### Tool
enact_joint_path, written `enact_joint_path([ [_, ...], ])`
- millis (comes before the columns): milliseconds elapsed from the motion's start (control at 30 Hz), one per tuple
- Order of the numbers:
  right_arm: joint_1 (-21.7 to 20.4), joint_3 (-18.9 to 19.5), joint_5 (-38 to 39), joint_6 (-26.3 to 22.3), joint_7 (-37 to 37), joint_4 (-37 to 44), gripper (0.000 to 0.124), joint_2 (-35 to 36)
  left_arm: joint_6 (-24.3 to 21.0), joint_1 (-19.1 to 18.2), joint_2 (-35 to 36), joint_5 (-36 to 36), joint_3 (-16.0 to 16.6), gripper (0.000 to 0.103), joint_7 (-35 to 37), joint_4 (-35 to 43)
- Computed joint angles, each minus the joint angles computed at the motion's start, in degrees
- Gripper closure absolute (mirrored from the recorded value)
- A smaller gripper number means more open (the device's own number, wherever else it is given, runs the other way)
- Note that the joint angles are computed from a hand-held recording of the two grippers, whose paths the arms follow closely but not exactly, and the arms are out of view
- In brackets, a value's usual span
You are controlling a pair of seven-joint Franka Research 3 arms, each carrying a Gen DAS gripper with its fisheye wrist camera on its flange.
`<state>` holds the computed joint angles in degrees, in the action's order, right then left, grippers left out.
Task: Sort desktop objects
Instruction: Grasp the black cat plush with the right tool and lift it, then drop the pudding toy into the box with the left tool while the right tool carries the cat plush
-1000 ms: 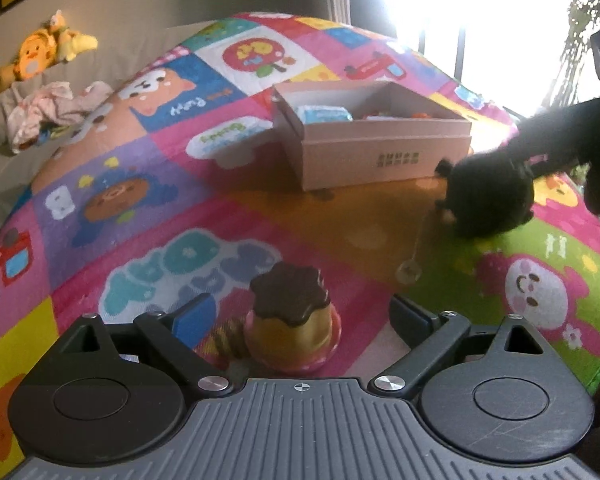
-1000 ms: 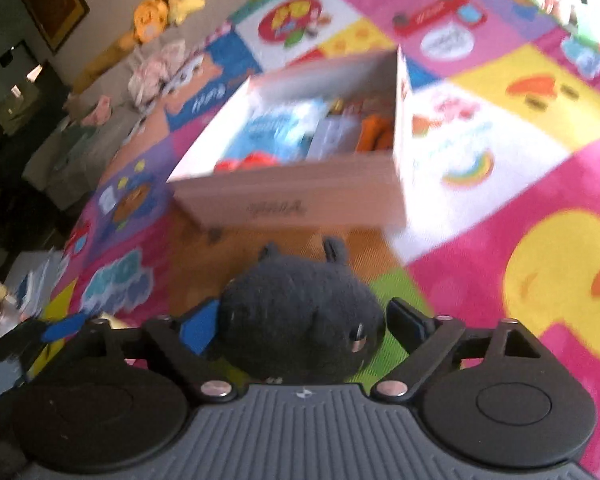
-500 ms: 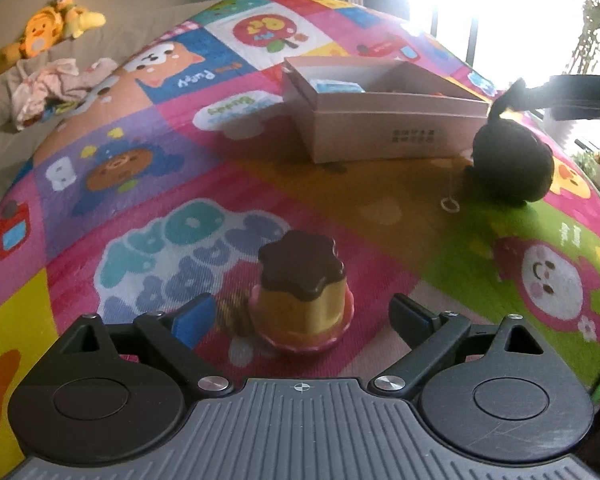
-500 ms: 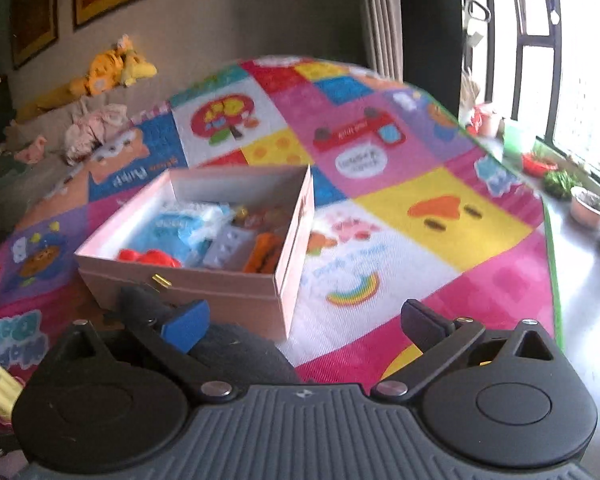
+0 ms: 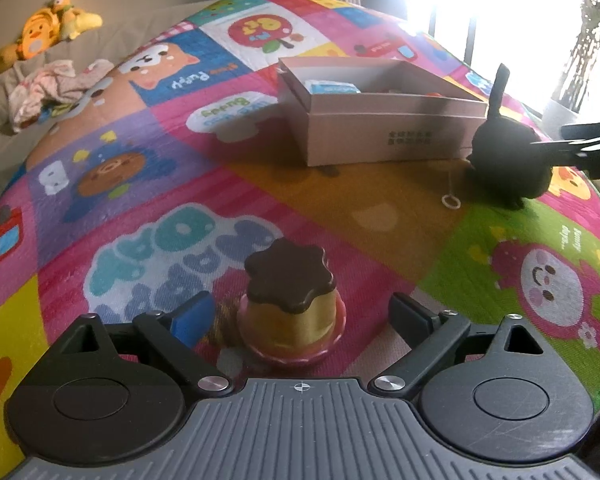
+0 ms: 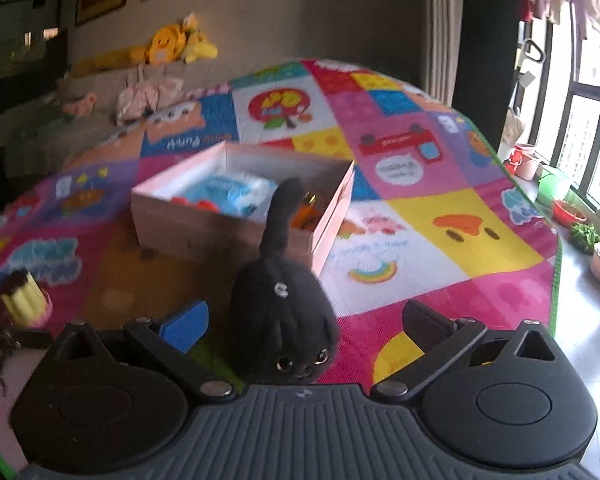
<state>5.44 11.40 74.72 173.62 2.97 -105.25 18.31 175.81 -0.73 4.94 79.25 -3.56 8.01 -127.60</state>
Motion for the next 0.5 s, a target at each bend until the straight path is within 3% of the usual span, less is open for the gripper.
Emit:
enact_joint_path([
  [100,0.9,-0.5,-3.1,0.0,4.4,2.3,0.021,2.6,1.1,0.1,-0.2,0.6,0.1,0.006,-0.5,-0.3],
  [233,2.8,-2.1,-12.4,0.5,13.8,4.3,0.023,5.7,0.4,0.2,-0.5,3.2,0.2,0.016,-3.9,-0.2],
  [300,4.9,-5.0,-19.6,-1.2,20.3,3.8,0.05,5.7,-0.1,0.4,-0.6,3.4,0.1,0.022,-4.7,-0.1],
  [367,5.0,-5.4,-23.1,-2.3,23.4,2.7,0.054,4.9,-0.7,0.5,-0.8,3.9,-0.1,0.032,-4.3,-0.1],
  [400,5.2,-5.8,-25.0,-2.6,25.0,1.6,0.055,3.9,-0.5,0.6,-0.9,4.7,-0.2,0.042,-4.5,0.0],
  [500,2.2,-4.0,-26.3,-6.9,26.5,-1.1,0.056,0.1,0.4,0.8,-1.4,4.8,-0.4,0.042,-3.4,0.2],
])
